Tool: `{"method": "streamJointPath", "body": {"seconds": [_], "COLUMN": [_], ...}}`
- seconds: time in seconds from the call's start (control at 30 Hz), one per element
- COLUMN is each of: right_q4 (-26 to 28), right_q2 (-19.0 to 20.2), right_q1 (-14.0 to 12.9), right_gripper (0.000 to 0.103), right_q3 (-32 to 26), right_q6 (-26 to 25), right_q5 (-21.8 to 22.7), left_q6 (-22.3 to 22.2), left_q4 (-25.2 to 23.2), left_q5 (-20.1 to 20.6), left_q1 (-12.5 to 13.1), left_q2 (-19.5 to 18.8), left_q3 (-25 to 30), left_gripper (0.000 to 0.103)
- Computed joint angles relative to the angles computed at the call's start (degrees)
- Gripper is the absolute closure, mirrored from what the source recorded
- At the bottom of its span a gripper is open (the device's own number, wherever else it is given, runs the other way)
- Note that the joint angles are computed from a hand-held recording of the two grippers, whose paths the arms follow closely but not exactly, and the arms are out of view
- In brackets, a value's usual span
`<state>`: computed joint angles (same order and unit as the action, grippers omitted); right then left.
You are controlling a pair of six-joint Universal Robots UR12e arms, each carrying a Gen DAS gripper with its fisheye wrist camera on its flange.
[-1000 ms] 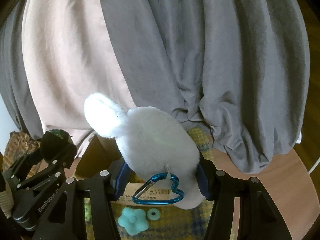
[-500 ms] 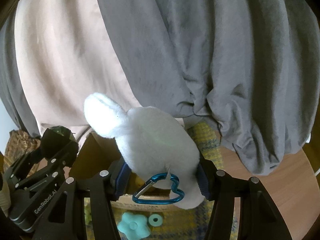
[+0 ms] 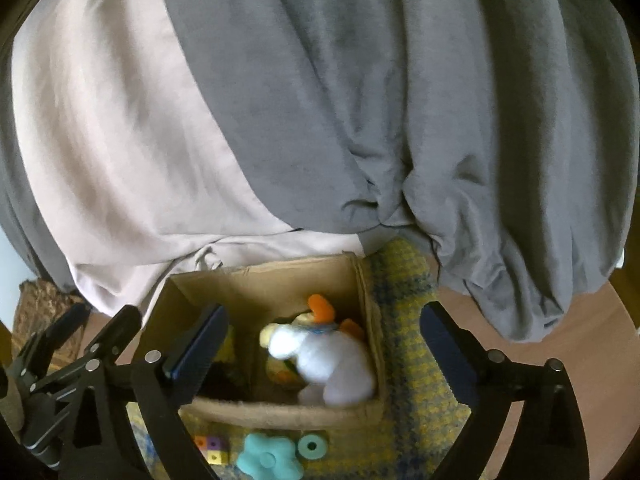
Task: Organize objects
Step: 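Drop the bunny and black ball into the box by opening both tools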
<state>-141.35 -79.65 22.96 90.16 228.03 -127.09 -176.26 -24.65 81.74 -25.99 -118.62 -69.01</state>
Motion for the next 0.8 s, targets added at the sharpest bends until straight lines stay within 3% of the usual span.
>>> {"method": "streamJointPath", "body": {"seconds": [0.3, 0.8], "right_q4": [1.4, -0.4], "right_q2": [0.1, -0.6], "right_q1": [0.4, 2.9], "right_gripper": [0.006, 0.006], "right_q3": [-0.3, 1.4], "right_q6": [1.1, 1.5], "right_q5": [-0.8, -3.4], "left_q6": [0.0, -1.3], "left_q4": [2.5, 5.0], "left_q5": [2.8, 4.4], "left_q1": [-0.1, 0.3], "left_q2": [1.1, 4.3], "left_q3": [-1.9, -7.2], "left_gripper": [0.007, 0.007]}}
